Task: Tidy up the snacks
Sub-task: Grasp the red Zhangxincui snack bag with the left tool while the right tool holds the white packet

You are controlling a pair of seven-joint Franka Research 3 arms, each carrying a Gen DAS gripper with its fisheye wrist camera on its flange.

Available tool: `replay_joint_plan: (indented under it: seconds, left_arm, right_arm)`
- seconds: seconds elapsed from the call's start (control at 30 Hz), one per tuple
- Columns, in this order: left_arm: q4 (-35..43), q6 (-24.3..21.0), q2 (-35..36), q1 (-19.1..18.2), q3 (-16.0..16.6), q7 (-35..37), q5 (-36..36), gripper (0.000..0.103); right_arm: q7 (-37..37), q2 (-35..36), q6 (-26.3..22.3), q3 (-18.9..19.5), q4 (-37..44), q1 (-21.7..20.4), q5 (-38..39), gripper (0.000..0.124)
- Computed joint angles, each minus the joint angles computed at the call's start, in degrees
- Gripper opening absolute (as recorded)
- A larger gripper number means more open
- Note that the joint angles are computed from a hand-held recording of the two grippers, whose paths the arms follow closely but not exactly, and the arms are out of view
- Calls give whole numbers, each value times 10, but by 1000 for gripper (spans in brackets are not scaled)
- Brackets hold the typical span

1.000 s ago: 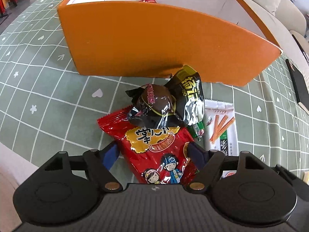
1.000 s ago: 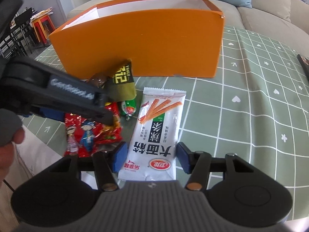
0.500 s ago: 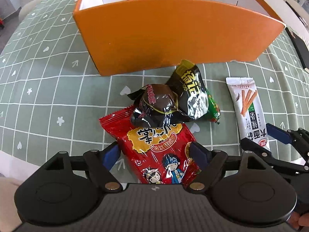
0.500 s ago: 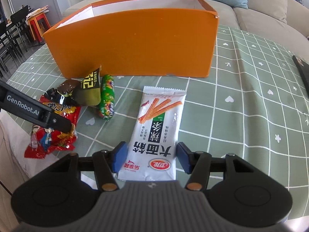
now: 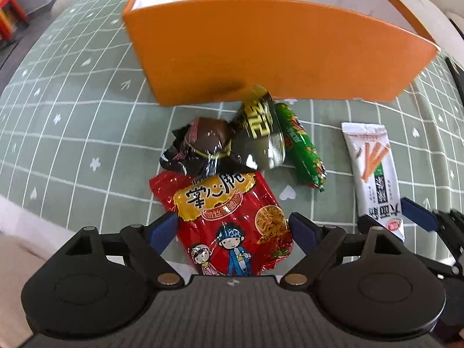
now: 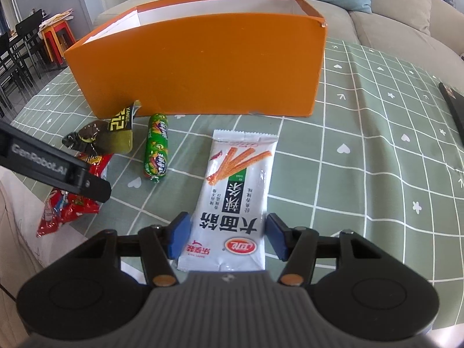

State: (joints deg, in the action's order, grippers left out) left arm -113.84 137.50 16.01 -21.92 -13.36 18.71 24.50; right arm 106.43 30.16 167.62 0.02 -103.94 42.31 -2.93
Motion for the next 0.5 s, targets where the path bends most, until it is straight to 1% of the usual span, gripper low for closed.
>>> replay_joint_plan:
  seconds: [0.1, 0.2, 0.27, 0.37, 0.43, 0.5]
  left_arm:
    - [0, -1, 2, -2, 4, -25, 1, 102]
    - [1, -5, 7, -3, 7, -45, 5, 103]
    - [1, 1, 14, 3, 6, -46, -7, 103]
    - [-2, 3, 18, 2, 8, -53, -2, 103]
    - [2, -7, 21, -4, 11, -58, 13, 103]
    - [-4, -1, 19, -6, 12, -66, 25, 103]
  right_arm:
    - [5, 2, 1, -2, 2, 1, 2, 62]
    - [-2, 5, 5, 8, 5, -9, 12, 63]
    - [7, 7, 10, -3, 8, 1, 9, 70]
    - [17, 13, 16, -16, 14, 10, 5, 71]
    - [23, 20, 14, -20, 22, 14, 4, 71]
    - [27, 27, 12, -22, 32, 15, 3, 71]
